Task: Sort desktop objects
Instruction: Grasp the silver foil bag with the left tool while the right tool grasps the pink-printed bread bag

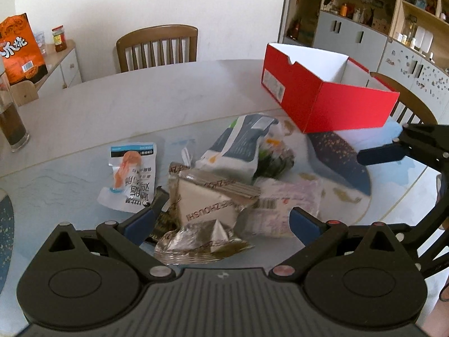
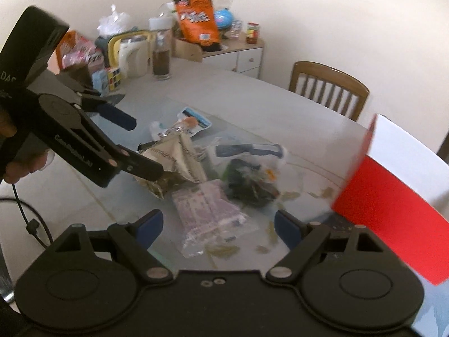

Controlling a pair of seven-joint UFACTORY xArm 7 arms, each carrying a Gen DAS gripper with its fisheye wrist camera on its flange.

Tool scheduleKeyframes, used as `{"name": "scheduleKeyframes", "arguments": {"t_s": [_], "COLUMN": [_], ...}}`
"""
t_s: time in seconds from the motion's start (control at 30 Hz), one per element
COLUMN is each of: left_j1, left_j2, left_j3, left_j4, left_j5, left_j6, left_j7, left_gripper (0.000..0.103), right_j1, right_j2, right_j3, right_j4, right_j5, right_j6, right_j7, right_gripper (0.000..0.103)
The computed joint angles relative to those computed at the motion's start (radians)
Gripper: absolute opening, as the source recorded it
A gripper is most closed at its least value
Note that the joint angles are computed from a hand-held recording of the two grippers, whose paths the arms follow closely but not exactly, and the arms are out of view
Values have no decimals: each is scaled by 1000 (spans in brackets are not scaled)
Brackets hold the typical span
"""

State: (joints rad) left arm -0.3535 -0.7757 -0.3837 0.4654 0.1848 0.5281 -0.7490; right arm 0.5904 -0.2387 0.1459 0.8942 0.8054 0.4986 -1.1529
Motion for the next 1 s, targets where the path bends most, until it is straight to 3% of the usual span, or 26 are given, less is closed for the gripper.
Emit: {"name": "scheduleKeyframes", "arguments": {"t_s": [0.27,0.6,0.83,0.87,0.93,1.0], "left_j1": [21,34,55,52,56,59], "left_j2": [7,59,76,79,74,75], "left_j3": [5,19,1,4,-4,-7], "left_j4": [-46,-66,-70,-71,-76,-77], "left_j5": [18,14,31,31,36,42], "left_j6": [-84,-165,-185,-185,-187,-191], "left_j7": [-4,21,10,12,6,5], "left_gripper": [102,101,91,91,90,85], "right_j1": [17,-12,-28,-30,-33,-39], "right_j2": [75,170,185,189,197,209], "right_j3": [35,78,89,90,96,96], "right_j4": [22,76,89,92,94,110], "right_j5": [-25,-65,-55,-58,-76,-76], "right_j6": [-35,-51,-34,-31,-45,-24], "right_j7": [-77,-92,-107,-109,-108,-113], "right_gripper": [85,84,82,80,66,64]}}
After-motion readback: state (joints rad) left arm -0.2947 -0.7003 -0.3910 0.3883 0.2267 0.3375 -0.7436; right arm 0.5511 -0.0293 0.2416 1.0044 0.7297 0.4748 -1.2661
